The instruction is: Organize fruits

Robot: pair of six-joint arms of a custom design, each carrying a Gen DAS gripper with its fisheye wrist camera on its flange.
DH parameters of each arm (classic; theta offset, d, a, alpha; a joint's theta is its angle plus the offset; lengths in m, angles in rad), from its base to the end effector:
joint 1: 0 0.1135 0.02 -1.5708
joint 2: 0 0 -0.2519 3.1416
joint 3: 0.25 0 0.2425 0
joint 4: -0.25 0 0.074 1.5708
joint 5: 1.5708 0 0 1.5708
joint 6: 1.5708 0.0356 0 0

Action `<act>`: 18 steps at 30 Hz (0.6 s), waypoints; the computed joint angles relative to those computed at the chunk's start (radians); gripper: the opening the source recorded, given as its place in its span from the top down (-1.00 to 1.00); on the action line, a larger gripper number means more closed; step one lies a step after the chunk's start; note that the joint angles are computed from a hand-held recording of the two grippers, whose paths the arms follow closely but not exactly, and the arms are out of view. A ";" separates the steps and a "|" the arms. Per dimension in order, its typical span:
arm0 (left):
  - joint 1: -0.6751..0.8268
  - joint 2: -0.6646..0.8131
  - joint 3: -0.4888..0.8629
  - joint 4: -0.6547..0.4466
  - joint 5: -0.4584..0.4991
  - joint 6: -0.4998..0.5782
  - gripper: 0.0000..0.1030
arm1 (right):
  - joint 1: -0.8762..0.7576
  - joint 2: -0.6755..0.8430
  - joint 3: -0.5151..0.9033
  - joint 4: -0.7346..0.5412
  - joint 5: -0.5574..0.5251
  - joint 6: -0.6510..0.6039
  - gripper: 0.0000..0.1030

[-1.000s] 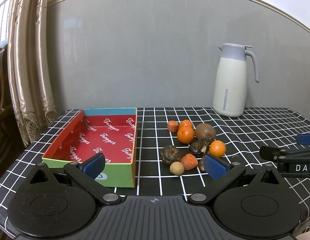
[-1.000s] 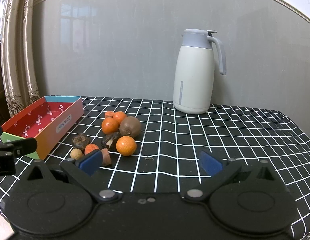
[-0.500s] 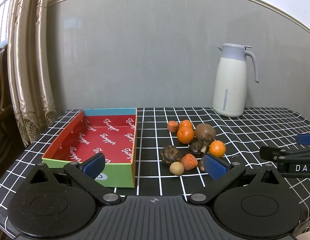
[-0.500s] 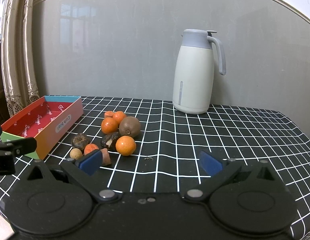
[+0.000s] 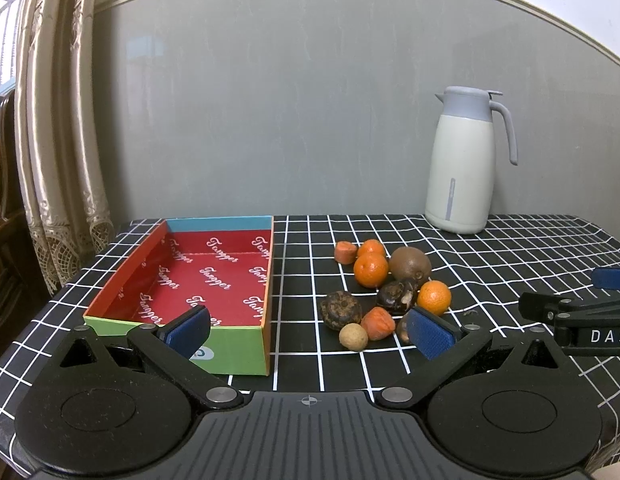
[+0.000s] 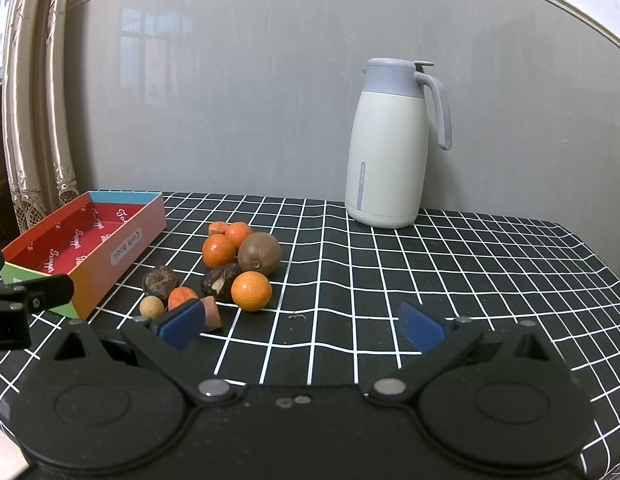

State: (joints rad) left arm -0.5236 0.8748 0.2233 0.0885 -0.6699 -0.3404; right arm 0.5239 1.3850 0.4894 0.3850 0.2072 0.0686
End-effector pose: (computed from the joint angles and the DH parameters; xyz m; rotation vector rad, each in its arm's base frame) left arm 0.1564 -0.0648 0.1577 -0.1963 1.9968 0.1679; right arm 0.2306 0.1248 0.1620 -0.3441 2.0440 0.1482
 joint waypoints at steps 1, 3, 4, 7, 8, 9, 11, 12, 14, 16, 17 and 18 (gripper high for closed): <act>-0.001 -0.001 -0.002 0.002 0.000 0.000 -1.00 | 0.000 0.000 0.000 0.000 0.000 0.000 -1.00; 0.000 0.000 -0.002 0.003 -0.001 -0.001 -1.00 | 0.003 0.003 0.000 0.003 0.003 0.002 -1.00; 0.003 0.000 -0.002 0.003 0.004 0.000 -1.00 | 0.005 0.003 0.001 0.002 0.004 0.002 -1.00; 0.000 -0.002 -0.003 0.003 0.001 0.001 -1.00 | 0.005 0.004 0.001 0.003 0.005 0.001 -1.00; 0.000 -0.003 -0.005 0.003 0.001 0.000 -1.00 | -0.003 -0.002 -0.001 -0.001 -0.002 -0.002 -1.00; 0.000 -0.005 -0.006 0.003 -0.001 0.000 -1.00 | -0.005 -0.003 -0.001 -0.002 -0.004 -0.003 -1.00; 0.001 -0.006 -0.006 0.003 0.002 0.000 -1.00 | -0.006 -0.003 -0.001 -0.001 -0.004 -0.004 -1.00; 0.002 -0.006 -0.006 0.002 0.003 0.000 -1.00 | -0.007 -0.002 -0.001 -0.002 -0.005 -0.005 -1.00; 0.001 -0.005 -0.005 0.001 0.003 0.000 -1.00 | -0.005 -0.002 -0.001 -0.001 -0.004 -0.004 -1.00; -0.001 -0.007 -0.005 -0.001 0.000 0.000 -1.00 | -0.006 0.000 -0.001 0.000 -0.004 -0.006 -1.00; -0.001 -0.007 -0.005 -0.001 0.000 0.000 -1.00 | -0.007 0.000 -0.001 0.000 -0.005 -0.006 -1.00; -0.001 -0.006 -0.005 -0.002 0.001 -0.001 -1.00 | -0.008 0.000 -0.002 0.001 -0.006 -0.006 -1.00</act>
